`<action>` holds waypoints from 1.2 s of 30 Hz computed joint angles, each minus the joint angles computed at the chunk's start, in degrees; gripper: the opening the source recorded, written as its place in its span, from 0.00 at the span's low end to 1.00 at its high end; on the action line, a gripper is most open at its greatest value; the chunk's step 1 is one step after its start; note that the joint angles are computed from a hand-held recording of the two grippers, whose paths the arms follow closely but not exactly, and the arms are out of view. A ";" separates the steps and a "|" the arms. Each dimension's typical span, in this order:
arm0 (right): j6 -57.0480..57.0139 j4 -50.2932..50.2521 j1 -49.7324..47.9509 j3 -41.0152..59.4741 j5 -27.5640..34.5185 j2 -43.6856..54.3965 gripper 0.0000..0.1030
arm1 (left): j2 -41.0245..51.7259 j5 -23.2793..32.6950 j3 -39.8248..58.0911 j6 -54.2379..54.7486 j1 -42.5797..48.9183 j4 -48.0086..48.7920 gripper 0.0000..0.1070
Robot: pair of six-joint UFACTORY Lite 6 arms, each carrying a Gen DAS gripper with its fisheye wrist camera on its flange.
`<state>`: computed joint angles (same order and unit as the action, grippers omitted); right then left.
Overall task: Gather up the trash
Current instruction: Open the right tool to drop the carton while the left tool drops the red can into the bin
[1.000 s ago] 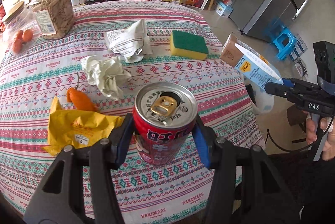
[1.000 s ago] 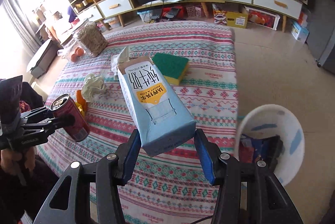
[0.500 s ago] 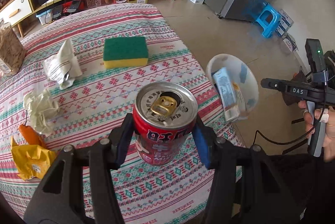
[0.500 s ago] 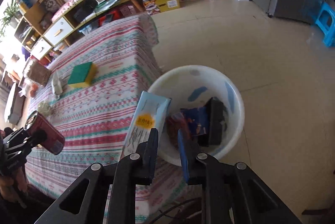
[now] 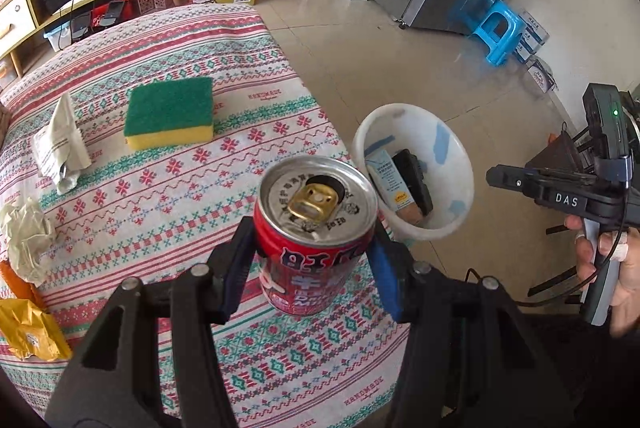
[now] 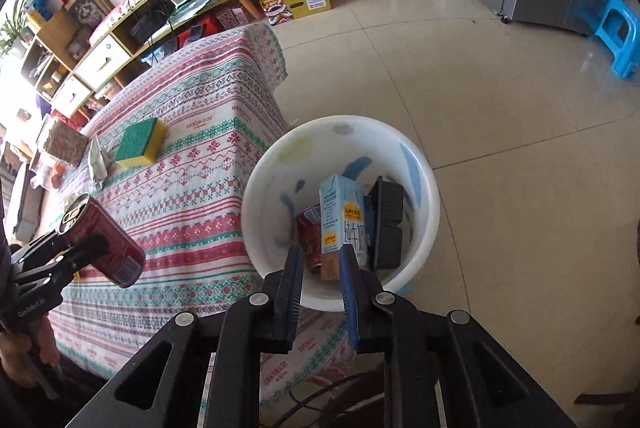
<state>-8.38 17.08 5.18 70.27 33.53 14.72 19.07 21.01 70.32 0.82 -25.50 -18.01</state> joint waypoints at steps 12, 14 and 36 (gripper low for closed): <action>-0.16 -1.76 -5.03 -6.60 -1.29 -4.86 0.19 | 20.68 0.24 25.81 -9.29 -9.35 6.27 0.53; -1.17 -0.97 -6.04 -7.37 -1.27 -5.62 0.19 | 24.75 1.81 31.34 -11.91 -10.14 9.10 0.53; 6.63 -7.20 -2.16 -4.95 -2.08 -4.54 0.54 | 9.37 0.84 11.88 -18.19 -3.86 19.12 0.81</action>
<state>-1.75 9.88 3.02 65.32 31.44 10.18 28.44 21.85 82.20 -17.37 -29.37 1.11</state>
